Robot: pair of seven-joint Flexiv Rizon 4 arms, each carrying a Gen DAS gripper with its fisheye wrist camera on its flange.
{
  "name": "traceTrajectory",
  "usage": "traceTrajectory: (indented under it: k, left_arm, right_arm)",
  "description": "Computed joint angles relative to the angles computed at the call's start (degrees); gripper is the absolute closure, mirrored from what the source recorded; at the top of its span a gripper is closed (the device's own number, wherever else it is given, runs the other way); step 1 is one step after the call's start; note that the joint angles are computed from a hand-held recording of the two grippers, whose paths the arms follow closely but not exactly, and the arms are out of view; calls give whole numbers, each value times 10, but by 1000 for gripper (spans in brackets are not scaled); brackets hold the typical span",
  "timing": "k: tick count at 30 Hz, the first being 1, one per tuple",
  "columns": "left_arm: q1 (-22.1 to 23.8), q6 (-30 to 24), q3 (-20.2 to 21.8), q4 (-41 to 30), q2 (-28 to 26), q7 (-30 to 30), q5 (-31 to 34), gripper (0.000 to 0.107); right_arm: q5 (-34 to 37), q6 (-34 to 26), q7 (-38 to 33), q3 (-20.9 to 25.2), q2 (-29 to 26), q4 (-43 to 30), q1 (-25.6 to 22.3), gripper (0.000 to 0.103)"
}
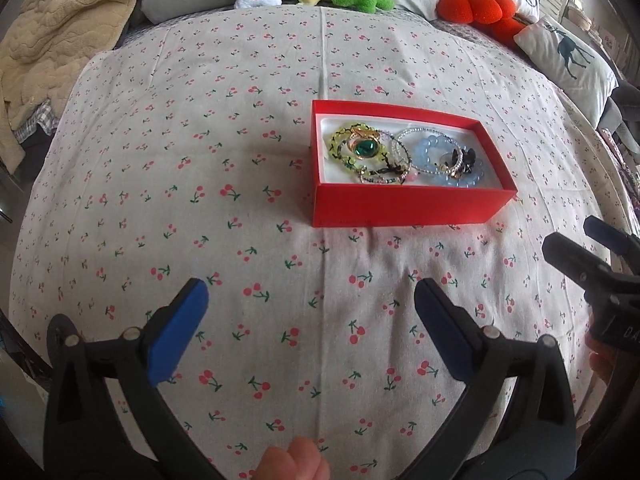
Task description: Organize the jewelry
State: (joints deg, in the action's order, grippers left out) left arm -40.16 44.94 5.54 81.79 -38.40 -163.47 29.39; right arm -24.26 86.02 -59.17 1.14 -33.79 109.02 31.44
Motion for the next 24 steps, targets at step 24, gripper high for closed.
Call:
traceTrajectory:
  k: [24]
  left_arm:
    - [-17,-43,-5,-12,-13,-4,4,4]
  right_arm:
    - [-135,-32,177,-93,29,55,78,0]
